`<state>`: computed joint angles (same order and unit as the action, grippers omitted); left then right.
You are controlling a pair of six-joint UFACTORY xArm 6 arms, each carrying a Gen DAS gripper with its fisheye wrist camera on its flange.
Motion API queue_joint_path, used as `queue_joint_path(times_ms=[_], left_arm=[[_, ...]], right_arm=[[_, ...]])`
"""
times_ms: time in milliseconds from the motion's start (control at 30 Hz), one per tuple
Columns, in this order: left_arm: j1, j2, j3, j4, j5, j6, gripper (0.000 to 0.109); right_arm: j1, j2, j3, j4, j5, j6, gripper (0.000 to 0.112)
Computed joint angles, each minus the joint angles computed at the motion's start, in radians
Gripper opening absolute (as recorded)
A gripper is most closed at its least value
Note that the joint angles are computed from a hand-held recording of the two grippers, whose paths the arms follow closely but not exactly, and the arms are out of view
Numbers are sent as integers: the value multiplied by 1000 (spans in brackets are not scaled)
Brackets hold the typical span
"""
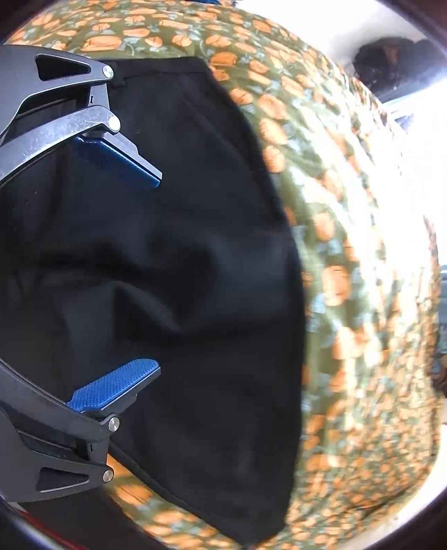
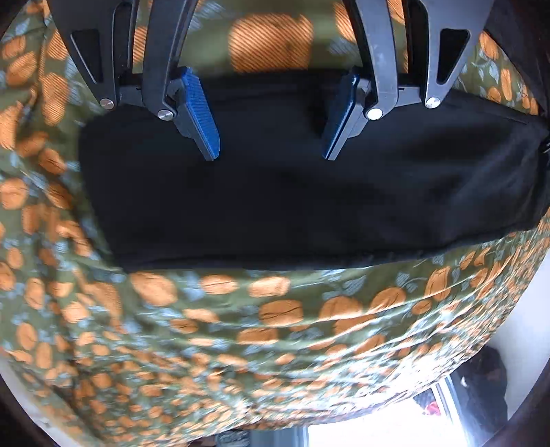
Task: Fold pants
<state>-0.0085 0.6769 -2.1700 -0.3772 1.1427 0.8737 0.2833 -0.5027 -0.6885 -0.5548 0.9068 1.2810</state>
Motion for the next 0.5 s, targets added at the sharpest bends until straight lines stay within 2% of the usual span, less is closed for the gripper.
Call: queue_joint_path(times_ms=[67, 133, 200, 267, 333, 367, 400, 467, 500], left_arm=[[-26, -37, -6, -102, 62, 30, 101], [-96, -100, 71, -118, 64, 88, 101], [-191, -171, 224, -79, -21, 173, 101], [-287, -197, 365, 55, -146, 167, 101], [-352, -187, 469, 223, -211, 31, 102], [-367, -207, 510, 246, -254, -24, 102], [-378, -234, 528, 227, -254, -38, 100], [-394, -258, 504, 111, -155, 15, 101], [-412, -274, 509, 86, -140, 23, 101]], right_arm=[[110, -133, 69, -125, 41, 168, 75], [241, -185, 93, -236, 90, 334, 81], [357, -189, 100, -322, 110, 484, 81], [460, -153, 88, -408, 124, 613, 81], [480, -106, 71, -461, 51, 626, 81], [476, -87, 63, -484, 3, 611, 81], [473, -72, 57, -509, -36, 597, 81], [499, -42, 47, -580, -59, 617, 81], [514, -36, 44, -611, -60, 631, 81]])
